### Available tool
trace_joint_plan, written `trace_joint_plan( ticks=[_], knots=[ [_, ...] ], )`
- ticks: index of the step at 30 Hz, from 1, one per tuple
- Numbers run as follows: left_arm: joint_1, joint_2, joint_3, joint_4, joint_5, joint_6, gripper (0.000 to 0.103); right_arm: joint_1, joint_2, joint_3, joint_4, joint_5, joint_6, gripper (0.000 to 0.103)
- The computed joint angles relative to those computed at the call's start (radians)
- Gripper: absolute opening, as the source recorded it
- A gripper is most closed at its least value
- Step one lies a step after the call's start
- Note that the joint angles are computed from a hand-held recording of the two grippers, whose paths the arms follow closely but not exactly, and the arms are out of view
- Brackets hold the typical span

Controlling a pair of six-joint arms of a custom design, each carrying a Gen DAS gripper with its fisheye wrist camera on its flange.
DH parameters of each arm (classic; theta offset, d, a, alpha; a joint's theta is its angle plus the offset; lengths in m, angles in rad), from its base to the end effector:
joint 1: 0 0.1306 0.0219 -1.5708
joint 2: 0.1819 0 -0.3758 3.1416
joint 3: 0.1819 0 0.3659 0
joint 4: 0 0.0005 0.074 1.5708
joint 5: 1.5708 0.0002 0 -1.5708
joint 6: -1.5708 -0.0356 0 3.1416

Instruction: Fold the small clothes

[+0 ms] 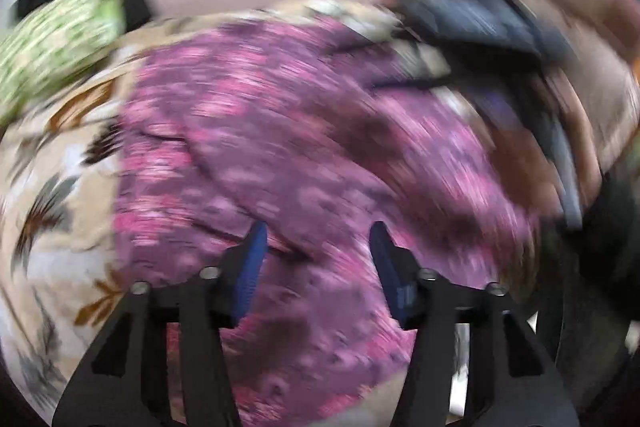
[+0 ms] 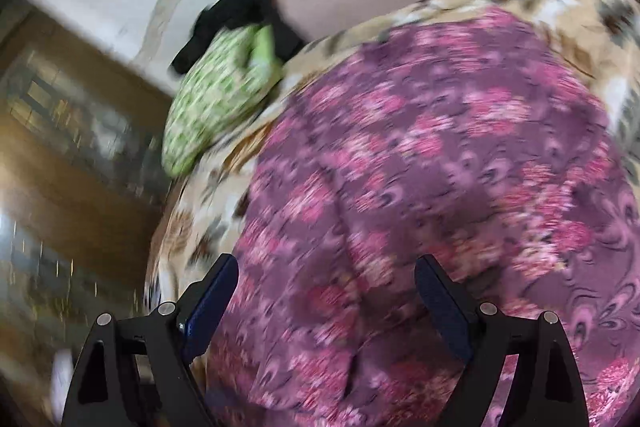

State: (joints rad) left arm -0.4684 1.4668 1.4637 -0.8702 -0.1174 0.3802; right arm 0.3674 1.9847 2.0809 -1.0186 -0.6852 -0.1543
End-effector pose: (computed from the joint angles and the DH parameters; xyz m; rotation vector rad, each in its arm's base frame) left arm 0.4363 -0.2166 0.4202 0.0557 2.4495 -0.2355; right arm 0.6063 0.2570 0.3957 -0.5605 2.4396 1.0718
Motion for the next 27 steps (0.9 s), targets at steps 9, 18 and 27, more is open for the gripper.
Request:
trace_joint_plan(
  ticks=[9,18,27],
  knots=[
    [0.126,-0.013,-0.049,-0.038,-0.017,0.352,0.055,0.192,-0.187,-0.294,0.074,0.308,0.445,0.080],
    [0.107,-0.003,-0.048,-0.033,0.020,0.340,0.055,0.121,-0.216,-0.282,0.053,0.341,0.309,0.005],
    [0.178,0.114,0.099,-0.029,0.167,0.431,0.055,-0.085,-0.096,-0.156,-0.068,0.381,-0.102,0.005]
  ],
)
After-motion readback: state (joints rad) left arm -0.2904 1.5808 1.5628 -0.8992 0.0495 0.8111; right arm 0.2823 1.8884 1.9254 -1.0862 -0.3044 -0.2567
